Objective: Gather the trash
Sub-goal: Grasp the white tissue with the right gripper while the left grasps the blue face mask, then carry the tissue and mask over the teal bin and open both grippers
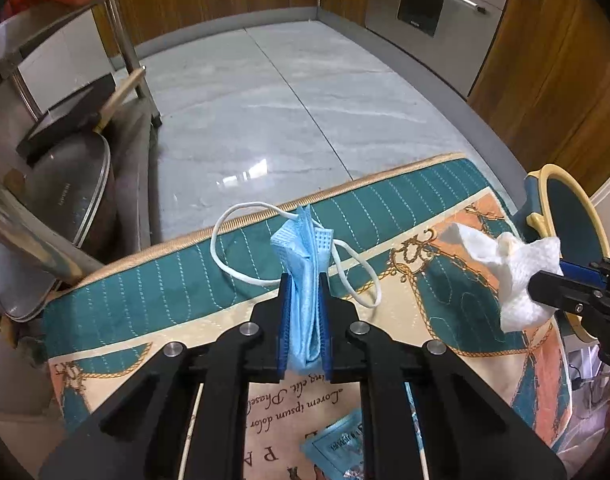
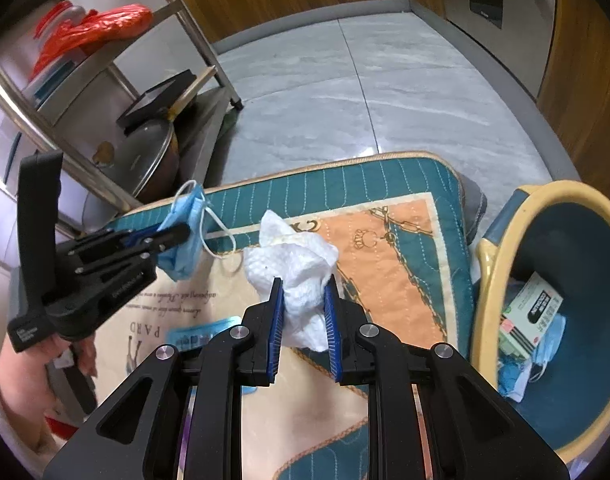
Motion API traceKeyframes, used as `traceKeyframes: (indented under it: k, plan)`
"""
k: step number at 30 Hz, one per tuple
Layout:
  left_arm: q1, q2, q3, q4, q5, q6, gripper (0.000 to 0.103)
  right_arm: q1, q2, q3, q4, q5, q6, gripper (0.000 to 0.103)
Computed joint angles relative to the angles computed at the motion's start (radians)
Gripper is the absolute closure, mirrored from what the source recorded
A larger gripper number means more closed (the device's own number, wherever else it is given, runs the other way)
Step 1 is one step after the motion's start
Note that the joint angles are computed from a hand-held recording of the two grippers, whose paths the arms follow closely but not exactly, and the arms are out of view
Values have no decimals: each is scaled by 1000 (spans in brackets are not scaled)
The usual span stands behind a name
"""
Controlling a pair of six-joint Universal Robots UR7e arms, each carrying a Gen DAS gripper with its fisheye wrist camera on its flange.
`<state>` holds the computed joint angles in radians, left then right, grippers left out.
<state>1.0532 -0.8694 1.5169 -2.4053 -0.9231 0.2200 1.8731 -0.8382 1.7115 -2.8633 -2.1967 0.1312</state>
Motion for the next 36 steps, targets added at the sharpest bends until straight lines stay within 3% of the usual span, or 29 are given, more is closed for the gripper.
traceKeyframes:
  k: [13, 21, 27, 36]
  plan:
    - [-110, -133, 156, -112, -16, -3, 91, 66, -91, 103, -74, -72, -33, 82]
    - [-190, -240, 273, -133, 3, -41, 91, 126, -162, 172, -170, -178, -50, 82]
    - [-247, -320, 365, -141, -34, -71, 91, 166, -209, 220, -210, -262, -68, 82]
    - [-294, -335, 420, -170, -54, -53, 91, 175, -302, 314, -221, -334, -39, 82]
